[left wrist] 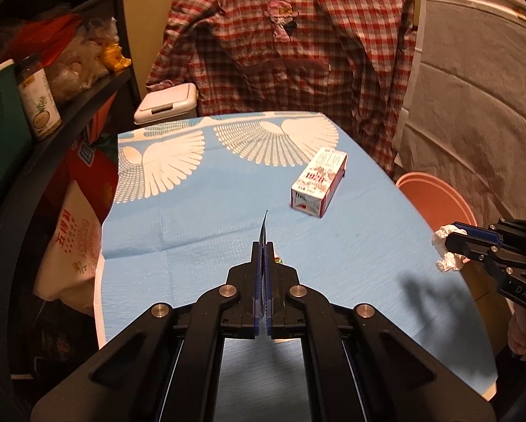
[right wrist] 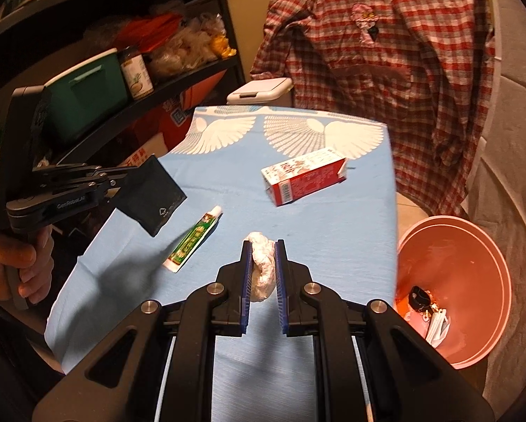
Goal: Collect trash
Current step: 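Carry the sauce packet and tissue with both tools over the pink bucket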
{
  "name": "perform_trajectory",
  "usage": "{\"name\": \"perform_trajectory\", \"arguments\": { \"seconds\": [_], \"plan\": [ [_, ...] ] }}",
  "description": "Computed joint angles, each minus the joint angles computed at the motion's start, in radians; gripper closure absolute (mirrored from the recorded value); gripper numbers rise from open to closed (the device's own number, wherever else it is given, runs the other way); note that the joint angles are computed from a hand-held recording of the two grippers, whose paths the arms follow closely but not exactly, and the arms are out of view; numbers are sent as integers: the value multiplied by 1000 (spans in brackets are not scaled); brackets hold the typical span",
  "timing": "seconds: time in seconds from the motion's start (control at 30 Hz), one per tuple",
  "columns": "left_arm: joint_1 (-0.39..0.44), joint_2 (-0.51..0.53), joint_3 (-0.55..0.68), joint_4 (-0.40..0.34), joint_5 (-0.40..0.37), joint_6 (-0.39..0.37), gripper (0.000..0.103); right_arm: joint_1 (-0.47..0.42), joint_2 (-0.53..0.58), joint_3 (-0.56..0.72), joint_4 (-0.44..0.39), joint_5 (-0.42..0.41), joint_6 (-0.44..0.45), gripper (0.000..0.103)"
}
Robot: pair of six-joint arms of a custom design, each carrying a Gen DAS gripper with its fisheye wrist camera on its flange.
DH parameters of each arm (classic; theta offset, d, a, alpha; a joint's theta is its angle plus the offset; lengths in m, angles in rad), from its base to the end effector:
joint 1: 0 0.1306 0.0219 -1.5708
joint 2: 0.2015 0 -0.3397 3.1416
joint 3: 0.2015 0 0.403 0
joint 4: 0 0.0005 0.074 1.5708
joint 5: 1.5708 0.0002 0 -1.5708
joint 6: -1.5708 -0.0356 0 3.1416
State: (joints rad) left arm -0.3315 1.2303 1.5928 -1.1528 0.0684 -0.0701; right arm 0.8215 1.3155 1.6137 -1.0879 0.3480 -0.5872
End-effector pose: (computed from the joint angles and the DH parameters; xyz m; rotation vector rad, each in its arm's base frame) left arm 0.4043 -0.1423 0.5320 0.5050 2.3140 -0.2073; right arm 0.3255 0.3314 0.5118 -0.1042 2.3191 0.3071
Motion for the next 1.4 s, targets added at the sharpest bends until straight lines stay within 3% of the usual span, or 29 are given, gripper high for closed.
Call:
{"name": "perform_trajectory", "arguments": {
  "seconds": [0.33,1.4],
  "plan": [
    [-29,4,31,26,-24,78,102,-26,-45,-15,1,46,-7,90],
    [-122,63,102,75,-49,183,102,-156,-175,-61,-12,144,-19,90]
  ]
}}
